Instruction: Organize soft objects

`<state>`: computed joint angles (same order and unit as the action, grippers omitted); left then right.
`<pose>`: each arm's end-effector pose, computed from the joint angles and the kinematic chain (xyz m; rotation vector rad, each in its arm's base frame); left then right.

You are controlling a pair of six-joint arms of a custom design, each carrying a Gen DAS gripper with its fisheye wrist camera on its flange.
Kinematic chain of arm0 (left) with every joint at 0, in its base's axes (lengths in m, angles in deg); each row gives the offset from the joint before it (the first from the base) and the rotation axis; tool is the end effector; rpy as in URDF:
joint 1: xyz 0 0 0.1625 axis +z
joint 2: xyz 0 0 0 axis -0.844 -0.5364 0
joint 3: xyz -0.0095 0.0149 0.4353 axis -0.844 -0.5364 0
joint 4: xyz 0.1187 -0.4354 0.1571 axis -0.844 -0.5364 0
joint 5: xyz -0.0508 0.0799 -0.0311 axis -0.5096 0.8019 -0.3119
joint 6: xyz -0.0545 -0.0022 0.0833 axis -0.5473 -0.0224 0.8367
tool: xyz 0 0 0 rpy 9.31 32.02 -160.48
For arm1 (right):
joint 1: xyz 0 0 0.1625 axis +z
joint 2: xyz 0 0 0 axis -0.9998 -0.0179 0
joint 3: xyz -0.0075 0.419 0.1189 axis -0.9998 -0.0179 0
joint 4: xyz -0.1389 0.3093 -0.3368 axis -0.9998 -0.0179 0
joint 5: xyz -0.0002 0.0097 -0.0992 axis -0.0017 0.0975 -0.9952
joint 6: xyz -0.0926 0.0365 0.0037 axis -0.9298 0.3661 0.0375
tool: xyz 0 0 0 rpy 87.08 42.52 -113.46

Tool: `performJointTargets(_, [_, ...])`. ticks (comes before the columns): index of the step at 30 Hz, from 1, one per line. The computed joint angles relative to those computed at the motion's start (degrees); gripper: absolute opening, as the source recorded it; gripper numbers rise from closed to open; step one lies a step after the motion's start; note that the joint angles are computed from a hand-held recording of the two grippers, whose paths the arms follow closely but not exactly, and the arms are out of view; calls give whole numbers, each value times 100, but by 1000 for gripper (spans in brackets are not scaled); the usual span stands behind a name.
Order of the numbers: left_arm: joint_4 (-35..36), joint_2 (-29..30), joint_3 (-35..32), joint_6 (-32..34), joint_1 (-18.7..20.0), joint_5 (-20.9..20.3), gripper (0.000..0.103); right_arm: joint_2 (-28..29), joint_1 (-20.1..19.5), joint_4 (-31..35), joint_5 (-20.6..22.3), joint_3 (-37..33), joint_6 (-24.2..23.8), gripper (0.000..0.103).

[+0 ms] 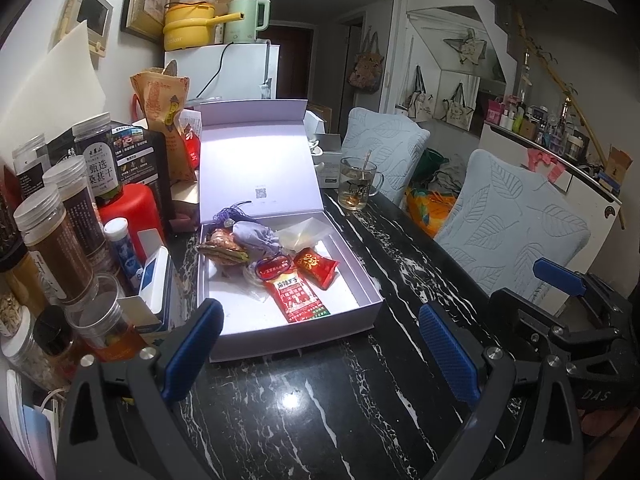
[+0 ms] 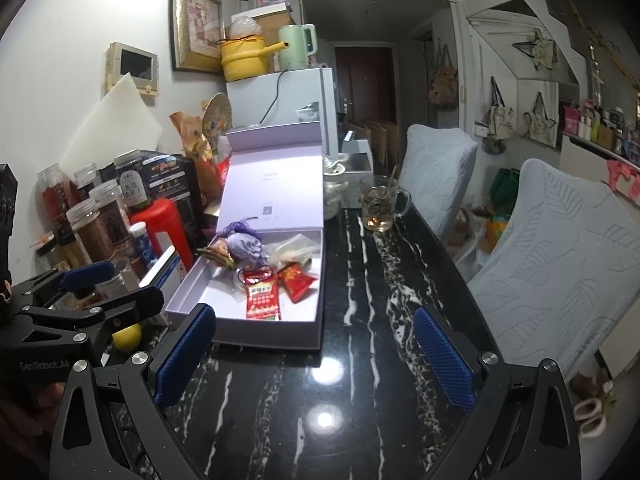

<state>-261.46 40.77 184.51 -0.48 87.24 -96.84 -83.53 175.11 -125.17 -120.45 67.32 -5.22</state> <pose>-0.4166 -0.4847 0.0401 0.6225 2.3049 -1.0891 0.0886 -0.4666 0.3857 0.7107 -2.2902 1.1300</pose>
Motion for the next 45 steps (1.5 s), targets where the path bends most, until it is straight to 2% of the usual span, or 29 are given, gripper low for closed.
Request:
performJointTargets(31, [56,90,-153,224,3,-126,100,-55,-16,-128,-86,35,22,101])
performJointTargets(45, [439,114,-264,94,0,-44,100,-58,-25,-188,-187,22,5,101])
